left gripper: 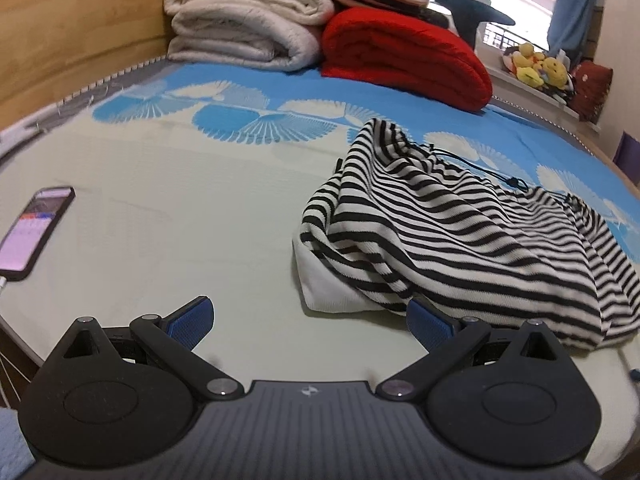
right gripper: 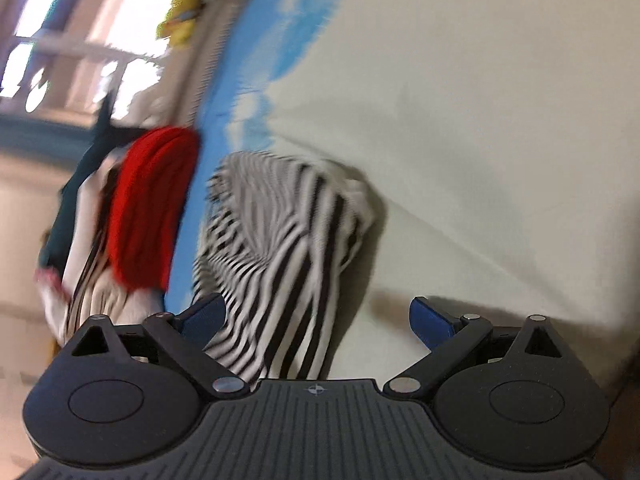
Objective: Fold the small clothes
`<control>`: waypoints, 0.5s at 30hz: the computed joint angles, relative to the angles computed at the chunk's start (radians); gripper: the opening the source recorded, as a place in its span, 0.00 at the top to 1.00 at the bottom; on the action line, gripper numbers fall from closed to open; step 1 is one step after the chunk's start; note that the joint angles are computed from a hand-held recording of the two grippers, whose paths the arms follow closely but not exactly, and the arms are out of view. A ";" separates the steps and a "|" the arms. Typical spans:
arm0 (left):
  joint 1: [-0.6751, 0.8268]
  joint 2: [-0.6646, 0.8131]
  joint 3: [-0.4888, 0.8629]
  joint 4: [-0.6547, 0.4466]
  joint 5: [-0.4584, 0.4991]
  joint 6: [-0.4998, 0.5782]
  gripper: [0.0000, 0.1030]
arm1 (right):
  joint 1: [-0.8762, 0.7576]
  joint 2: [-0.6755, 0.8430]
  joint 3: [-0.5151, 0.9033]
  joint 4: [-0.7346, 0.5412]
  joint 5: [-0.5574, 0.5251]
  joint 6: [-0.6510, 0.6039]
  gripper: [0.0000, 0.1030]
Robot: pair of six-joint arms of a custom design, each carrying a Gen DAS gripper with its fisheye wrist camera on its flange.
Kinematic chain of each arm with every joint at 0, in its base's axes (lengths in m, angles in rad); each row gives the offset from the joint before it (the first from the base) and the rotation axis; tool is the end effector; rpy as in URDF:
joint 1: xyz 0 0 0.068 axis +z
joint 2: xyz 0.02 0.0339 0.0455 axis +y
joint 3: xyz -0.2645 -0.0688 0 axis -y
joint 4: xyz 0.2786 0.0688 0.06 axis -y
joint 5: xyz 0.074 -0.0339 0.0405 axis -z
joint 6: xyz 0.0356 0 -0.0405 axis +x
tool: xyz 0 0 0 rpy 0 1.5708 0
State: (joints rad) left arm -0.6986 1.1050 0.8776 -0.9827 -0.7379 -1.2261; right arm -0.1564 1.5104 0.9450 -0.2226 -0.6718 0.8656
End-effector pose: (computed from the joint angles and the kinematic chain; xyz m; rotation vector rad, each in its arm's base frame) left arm 0.1851 -0.1242 0.2516 -0.7679 2.2120 0.1668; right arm 0.3425 -0.0316 0.2067 0.8716 2.2612 1.1290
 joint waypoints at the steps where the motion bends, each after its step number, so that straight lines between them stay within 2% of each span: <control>1: 0.029 -0.008 -0.006 0.019 0.024 0.015 0.00 | 0.016 0.022 0.007 0.047 0.007 0.031 0.05; 5: 0.159 0.001 -0.010 0.077 0.130 0.027 0.00 | 0.086 0.151 0.107 0.127 0.036 0.081 0.06; 6: 0.194 0.007 -0.012 0.094 0.161 0.027 0.00 | 0.096 0.176 0.129 0.137 0.040 0.089 0.10; 7: 0.231 0.022 -0.009 0.105 0.190 0.024 0.00 | 0.108 0.202 0.159 0.122 0.052 0.084 0.28; 8: 0.264 0.053 0.003 0.100 0.212 0.017 0.00 | 0.121 0.231 0.200 0.083 0.077 0.067 0.78; 9: 0.288 0.085 0.018 0.089 0.225 0.012 0.00 | 0.122 0.255 0.236 0.047 0.082 0.043 0.87; 12: 0.331 0.180 0.067 0.021 0.214 -0.018 0.00 | 0.124 0.239 0.268 0.009 0.133 0.028 0.88; 15: 0.339 0.217 0.085 -0.003 0.206 -0.030 0.00 | 0.087 0.207 0.281 -0.004 0.132 0.037 0.89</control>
